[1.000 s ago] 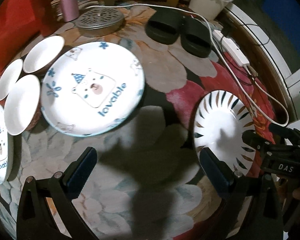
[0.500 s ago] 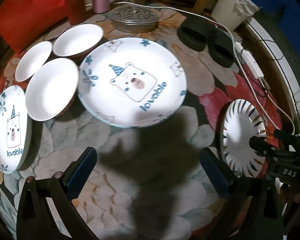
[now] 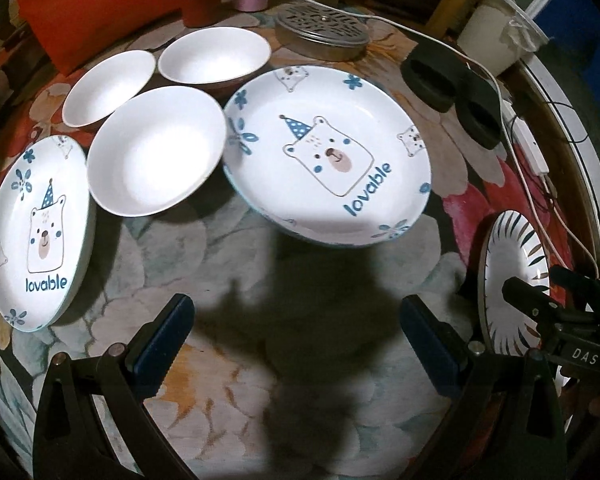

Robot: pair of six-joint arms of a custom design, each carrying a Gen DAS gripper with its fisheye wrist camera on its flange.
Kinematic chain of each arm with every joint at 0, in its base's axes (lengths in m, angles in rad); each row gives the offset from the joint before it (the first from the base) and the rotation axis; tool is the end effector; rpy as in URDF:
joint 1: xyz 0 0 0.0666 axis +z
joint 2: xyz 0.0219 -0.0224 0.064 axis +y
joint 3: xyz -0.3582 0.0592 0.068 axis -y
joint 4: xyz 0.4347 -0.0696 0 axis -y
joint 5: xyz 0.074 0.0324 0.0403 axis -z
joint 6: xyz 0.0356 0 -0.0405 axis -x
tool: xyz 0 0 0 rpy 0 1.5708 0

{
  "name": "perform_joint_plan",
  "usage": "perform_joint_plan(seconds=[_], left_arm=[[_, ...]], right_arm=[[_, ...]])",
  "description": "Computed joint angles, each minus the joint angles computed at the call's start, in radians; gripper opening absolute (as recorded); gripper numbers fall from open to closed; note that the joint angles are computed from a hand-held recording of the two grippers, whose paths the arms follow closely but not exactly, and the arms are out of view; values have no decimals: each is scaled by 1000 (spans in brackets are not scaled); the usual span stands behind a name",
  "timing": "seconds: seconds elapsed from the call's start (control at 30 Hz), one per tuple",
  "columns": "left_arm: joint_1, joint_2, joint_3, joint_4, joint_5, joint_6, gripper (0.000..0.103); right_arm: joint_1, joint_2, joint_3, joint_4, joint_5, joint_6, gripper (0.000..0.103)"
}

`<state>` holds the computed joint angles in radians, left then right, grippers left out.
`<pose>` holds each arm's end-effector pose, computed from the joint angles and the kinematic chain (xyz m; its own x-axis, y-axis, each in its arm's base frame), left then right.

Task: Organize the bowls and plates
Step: 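Grasp the rim of the larger bear 'lovable' plate with both tools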

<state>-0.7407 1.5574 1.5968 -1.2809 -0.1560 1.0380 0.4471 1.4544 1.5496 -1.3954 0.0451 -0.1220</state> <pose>0.4127 -0.3704 0.4034 -0.8970 -0.3328 -0.2909 -0.2818 0.9376 -0.2039 0.4604 0.2185 0.4300 -0.9137 -0.3033 -0.2706 -0.3122 0.9500 -0.0106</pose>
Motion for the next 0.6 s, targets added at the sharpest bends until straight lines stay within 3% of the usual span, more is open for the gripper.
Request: perform_joint_plan(seconds=[0.2, 0.43, 0.6], left_arm=[[35, -37, -53, 18, 6, 79, 102], [65, -50, -84, 68, 15, 204, 101], [81, -27, -80, 108, 37, 265, 96]], right_arm=[[32, 65, 58, 44, -40, 10, 103], [58, 216, 219, 83, -126, -16, 102], [69, 341, 358, 59, -134, 11, 82]])
